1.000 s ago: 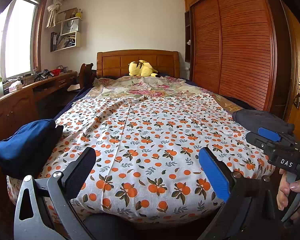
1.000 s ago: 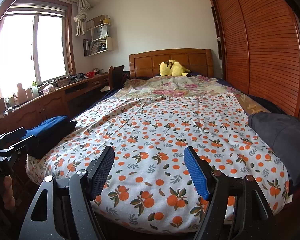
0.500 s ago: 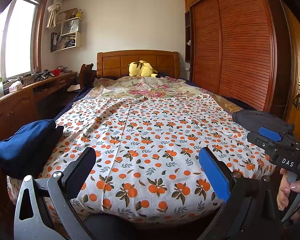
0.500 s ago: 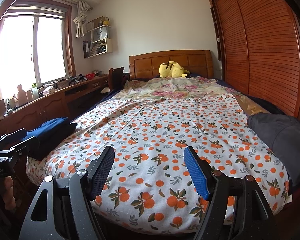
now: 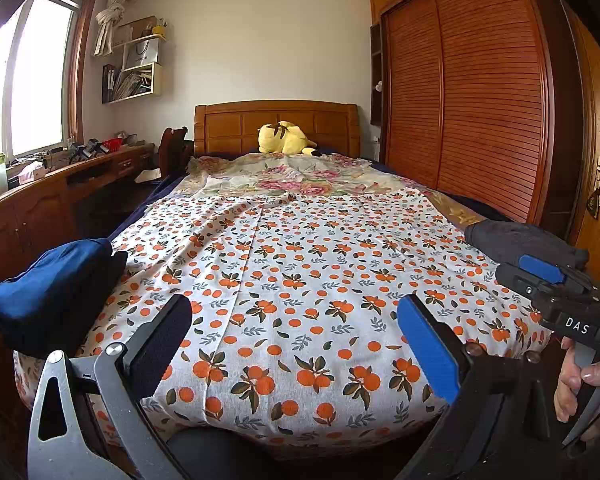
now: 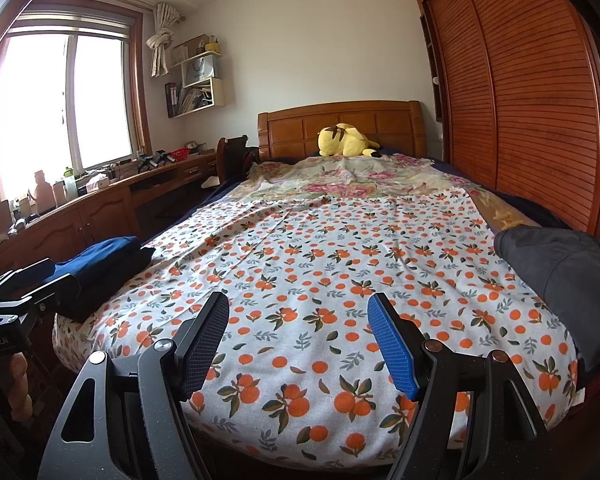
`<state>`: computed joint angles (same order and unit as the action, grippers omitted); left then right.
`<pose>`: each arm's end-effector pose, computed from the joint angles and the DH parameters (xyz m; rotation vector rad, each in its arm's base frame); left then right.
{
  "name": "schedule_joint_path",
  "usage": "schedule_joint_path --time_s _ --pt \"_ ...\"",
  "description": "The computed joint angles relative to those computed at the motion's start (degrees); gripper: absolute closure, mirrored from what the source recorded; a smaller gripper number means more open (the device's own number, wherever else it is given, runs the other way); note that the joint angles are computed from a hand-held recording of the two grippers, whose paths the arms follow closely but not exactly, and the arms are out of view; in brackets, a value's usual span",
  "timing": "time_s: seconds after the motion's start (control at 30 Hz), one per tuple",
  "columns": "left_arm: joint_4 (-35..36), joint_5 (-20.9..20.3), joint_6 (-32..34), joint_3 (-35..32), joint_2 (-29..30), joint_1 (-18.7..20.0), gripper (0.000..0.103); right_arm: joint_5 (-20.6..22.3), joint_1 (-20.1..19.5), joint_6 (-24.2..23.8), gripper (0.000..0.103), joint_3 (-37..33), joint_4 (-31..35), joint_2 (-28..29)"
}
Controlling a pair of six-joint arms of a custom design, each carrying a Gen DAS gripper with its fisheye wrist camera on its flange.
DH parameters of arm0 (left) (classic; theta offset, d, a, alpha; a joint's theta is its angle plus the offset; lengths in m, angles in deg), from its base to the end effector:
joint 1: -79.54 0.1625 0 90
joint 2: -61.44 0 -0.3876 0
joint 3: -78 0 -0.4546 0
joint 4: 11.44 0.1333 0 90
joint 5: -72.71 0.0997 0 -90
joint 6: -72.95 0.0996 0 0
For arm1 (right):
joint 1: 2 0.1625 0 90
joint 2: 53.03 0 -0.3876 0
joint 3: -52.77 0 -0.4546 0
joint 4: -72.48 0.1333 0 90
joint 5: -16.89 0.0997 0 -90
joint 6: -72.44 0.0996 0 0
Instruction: Fold large clothes
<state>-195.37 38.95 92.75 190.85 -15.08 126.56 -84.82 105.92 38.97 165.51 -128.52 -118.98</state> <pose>-0.2215 -0.5546 0.3246 0.5488 2.0457 -1.3126 0.2923 -0.5365 0.2325 0.9057 -2.2401 1.4655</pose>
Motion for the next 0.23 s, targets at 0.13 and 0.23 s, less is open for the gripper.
schedule_joint_path --time_s 0.13,0.23 --pt "1.0 0.1 -0.6 -0.2 -0.2 -0.1 0.001 0.0 0.0 0.0 0.029 0.1 0.0 0.0" --pt "1.3 0.2 -0.8 -0.3 -0.3 -0.2 0.001 -0.2 0.0 0.0 0.029 0.1 -0.1 0.1"
